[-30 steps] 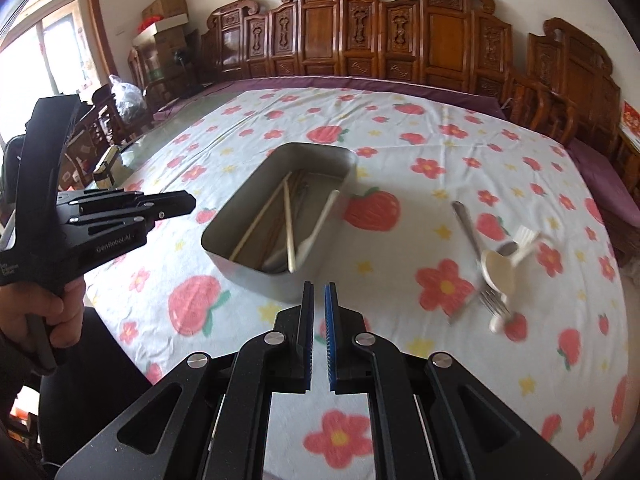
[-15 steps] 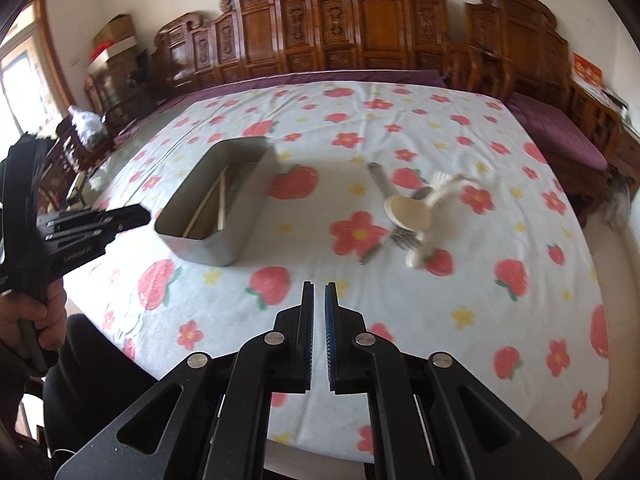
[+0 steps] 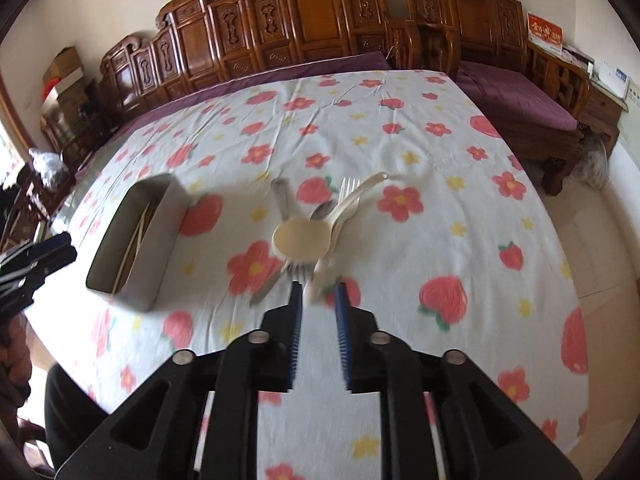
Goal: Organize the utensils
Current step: 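Grasp the white plastic spoon with the right gripper while the left moves toward the pile, then grasp the metal spoon with the left gripper while the right holds the white spoon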
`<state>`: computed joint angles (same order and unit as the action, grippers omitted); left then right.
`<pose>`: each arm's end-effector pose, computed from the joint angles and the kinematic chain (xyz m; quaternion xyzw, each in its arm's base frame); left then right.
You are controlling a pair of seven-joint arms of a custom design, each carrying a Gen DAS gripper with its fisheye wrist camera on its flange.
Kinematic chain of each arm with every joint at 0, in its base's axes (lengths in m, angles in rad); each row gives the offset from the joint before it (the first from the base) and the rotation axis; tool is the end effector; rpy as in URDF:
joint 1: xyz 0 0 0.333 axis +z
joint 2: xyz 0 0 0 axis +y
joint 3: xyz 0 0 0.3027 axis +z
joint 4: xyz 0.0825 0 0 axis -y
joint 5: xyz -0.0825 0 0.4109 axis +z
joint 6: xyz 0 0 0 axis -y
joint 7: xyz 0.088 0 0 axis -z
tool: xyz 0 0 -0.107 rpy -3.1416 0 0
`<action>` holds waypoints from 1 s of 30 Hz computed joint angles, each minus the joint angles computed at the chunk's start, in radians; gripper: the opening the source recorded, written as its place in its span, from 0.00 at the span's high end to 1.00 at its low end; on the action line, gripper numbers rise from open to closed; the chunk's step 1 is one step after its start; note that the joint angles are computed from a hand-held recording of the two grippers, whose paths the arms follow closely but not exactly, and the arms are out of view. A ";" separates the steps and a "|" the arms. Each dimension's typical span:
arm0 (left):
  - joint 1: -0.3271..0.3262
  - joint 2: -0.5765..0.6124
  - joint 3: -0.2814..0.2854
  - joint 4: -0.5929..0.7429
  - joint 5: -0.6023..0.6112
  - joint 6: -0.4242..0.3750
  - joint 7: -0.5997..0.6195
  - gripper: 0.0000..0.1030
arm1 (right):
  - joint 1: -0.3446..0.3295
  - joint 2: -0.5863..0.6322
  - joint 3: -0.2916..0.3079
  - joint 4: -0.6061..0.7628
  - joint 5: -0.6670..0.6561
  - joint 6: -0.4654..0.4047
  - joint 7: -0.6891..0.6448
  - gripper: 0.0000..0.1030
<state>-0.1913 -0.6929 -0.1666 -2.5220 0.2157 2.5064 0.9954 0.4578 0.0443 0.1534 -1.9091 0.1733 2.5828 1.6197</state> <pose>0.3959 -0.1584 0.5606 -0.6905 0.6320 -0.2592 0.2378 0.5281 0.3646 0.5202 -0.8018 0.5072 -0.0732 0.3076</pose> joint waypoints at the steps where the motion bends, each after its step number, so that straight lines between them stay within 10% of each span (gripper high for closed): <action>1: -0.002 0.021 0.002 0.015 -0.004 0.008 0.001 0.53 | -0.001 0.023 0.000 0.024 0.011 -0.005 -0.003 0.78; 20: -0.018 0.253 0.012 0.130 -0.084 0.064 0.049 0.51 | 0.054 0.352 -0.013 0.373 0.030 -0.086 0.008 0.57; 30: -0.015 0.242 0.018 0.108 -0.106 0.079 0.051 0.51 | 0.190 0.440 -0.098 0.515 -0.307 -0.249 0.080 0.56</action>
